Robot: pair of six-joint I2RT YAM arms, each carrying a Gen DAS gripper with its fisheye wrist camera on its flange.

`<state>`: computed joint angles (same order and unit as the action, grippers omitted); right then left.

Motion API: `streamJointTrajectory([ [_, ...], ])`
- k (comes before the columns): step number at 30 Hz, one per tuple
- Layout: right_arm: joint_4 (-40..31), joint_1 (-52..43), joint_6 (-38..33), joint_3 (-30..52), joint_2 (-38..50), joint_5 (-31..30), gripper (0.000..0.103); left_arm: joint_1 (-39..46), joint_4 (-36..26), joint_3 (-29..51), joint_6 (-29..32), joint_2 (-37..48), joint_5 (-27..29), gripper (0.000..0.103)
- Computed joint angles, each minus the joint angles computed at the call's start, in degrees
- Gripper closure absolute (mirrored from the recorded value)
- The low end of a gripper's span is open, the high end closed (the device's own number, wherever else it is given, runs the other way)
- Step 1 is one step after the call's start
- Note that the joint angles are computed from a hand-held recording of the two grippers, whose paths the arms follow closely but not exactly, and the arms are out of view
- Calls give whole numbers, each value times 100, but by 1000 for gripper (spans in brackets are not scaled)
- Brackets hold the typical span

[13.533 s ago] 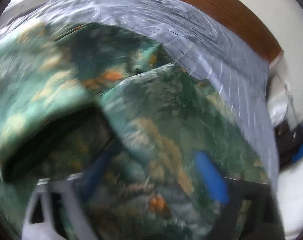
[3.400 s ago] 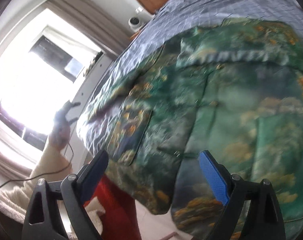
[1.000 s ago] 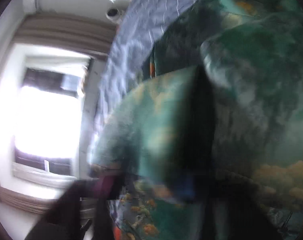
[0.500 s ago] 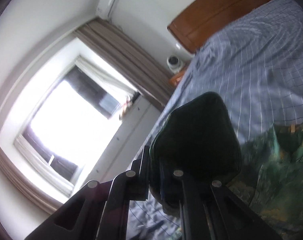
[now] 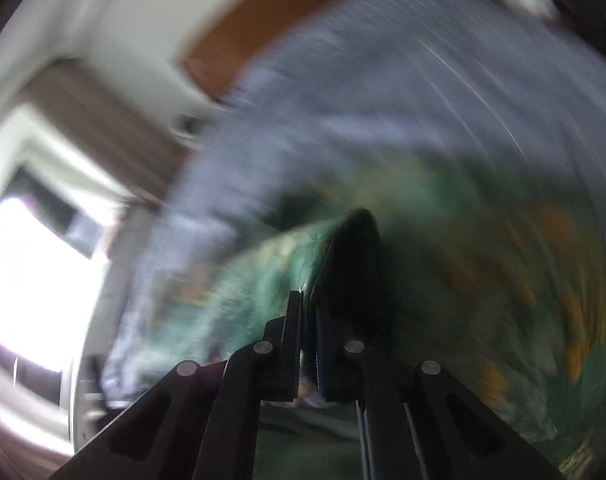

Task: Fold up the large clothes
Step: 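Grasp the folded layers with the right tool, fold them over, then open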

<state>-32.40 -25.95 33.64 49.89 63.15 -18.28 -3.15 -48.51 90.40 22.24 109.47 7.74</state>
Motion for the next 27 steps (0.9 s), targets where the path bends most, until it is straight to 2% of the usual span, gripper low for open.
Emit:
streamJointTrajectory([
  [2,420,-268,29,-623,1,-229,97,179,-76,-136,337,-192,107,14],
  [4,716,-359,107,-883,-180,-396,97,422,-250,-131,661,-371,301,14],
  [7,510,-257,12,-610,-177,-424,94,770,-486,-58,969,-777,778,14],
  [10,225,-58,-65,-295,-163,-243,85,800,-545,304,869,-840,1080,12],
  [12,271,-27,-83,-190,-60,-333,70,713,-568,538,757,-751,1205,12],
  [13,225,-7,-45,-127,-57,-452,53,702,-591,613,720,-691,1285,12],
  [14,105,-229,-182,-139,-134,-735,40,695,-625,668,718,-628,1378,12],
  [15,118,-215,-155,-130,-120,-905,38,676,-658,660,741,-597,1428,12],
  [17,83,-256,-262,-51,197,-1301,38,642,-599,524,763,-576,1355,12],
  [21,90,-258,-272,-160,438,-1388,41,621,-704,431,652,-600,1458,12],
  [22,49,-212,-361,-142,486,-1298,57,581,-657,453,493,-609,1537,12],
  [23,-69,-75,-505,-51,574,-1026,65,518,-561,445,346,-623,1561,12],
  [24,-198,133,-637,66,659,-657,65,326,-248,341,175,-652,1328,12],
  [25,-306,378,-767,182,731,-291,65,112,167,139,111,-683,831,8],
  [26,-412,657,-862,290,799,104,63,-141,536,-3,83,-624,122,8],
  [27,-466,862,-892,373,872,352,60,-391,760,42,-6,-277,-815,8],
])
